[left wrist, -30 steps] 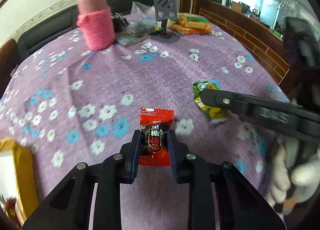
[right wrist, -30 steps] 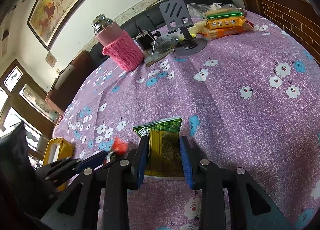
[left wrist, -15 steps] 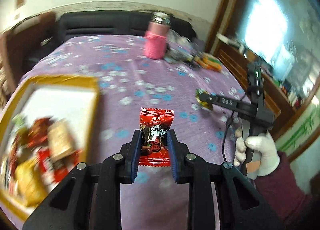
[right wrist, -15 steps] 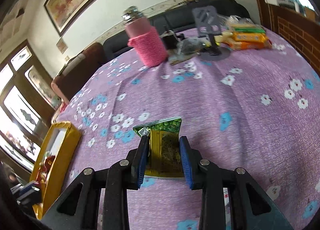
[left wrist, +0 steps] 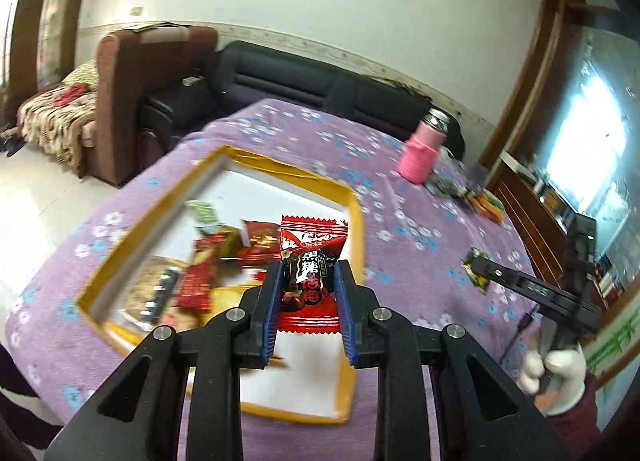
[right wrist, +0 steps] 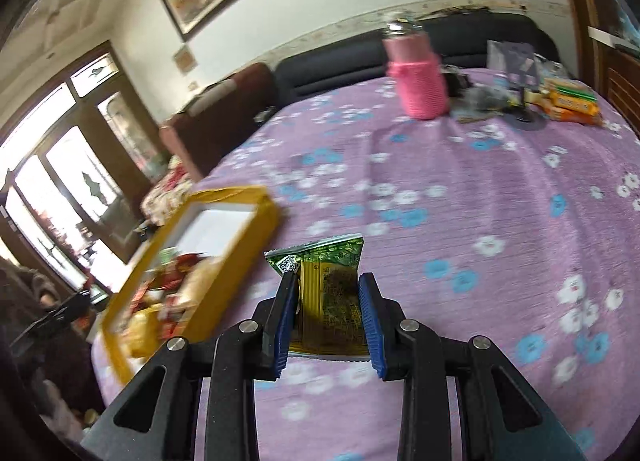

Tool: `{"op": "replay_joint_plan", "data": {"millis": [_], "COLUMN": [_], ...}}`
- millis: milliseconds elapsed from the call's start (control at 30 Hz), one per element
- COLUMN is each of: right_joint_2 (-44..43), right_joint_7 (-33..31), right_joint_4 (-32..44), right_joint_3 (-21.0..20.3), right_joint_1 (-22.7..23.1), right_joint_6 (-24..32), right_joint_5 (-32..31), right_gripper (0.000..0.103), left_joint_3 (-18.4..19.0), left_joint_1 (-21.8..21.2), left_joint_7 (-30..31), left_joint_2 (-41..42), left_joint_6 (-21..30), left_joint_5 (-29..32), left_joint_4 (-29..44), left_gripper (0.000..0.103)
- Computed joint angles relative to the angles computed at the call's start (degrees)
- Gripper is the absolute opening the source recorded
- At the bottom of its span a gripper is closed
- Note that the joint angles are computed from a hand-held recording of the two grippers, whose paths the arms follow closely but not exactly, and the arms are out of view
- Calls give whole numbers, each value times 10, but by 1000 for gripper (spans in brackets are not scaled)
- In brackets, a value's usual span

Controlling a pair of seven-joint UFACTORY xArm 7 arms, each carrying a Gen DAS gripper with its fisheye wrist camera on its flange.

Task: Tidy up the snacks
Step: 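Carry both snacks into the tray and release them from both grippers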

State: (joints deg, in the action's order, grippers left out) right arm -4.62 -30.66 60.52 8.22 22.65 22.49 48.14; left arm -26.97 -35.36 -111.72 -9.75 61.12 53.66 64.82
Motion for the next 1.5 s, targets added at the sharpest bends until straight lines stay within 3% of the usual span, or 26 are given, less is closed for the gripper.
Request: {"op": "replay_joint_plan", "data": {"millis": [333, 533, 733, 967, 1100, 1267, 1400, 1500], "right_joint_2": [16, 43, 89, 143, 147, 114, 74, 39], "right_joint_7": [58, 81, 135, 228, 250, 217, 200, 173], "right_joint_4": [38, 56, 85, 124, 120, 90, 53, 15], "right_joint_3": [43, 72, 92, 86, 89, 102, 100, 94], "right_joint_1": [51, 81, 104, 115, 113, 97, 94, 96], "right_joint_6": [22, 26, 25, 40, 28, 1, -29, -48], "right_joint_5": [-63, -99, -192, -315, -347, -305, -269, -227], "right_gripper": [32, 32, 32, 32, 35, 43, 52, 53], "left_joint_3": [-10, -21, -28, -11, -8, -15, -22, -17], "left_joint_1": [34, 59, 62, 50, 43, 27, 1, -25], "left_joint_7": [-47, -50, -33, -33, -34, -31, -28, -32], "left_joint_2": [-80, -85, -58, -42, -33, -15, 23, 45], "left_joint_6": [-38, -66, -33, -39, -29, 39, 142, 187], "left_joint_5": [-53, -75, -79, -79, -76, -73, -62, -43], "left_joint_4": [-99, -121, -106, -106, -95, -57, 2, 32], "left_gripper": [23, 23, 23, 24, 25, 41, 69, 77]}}
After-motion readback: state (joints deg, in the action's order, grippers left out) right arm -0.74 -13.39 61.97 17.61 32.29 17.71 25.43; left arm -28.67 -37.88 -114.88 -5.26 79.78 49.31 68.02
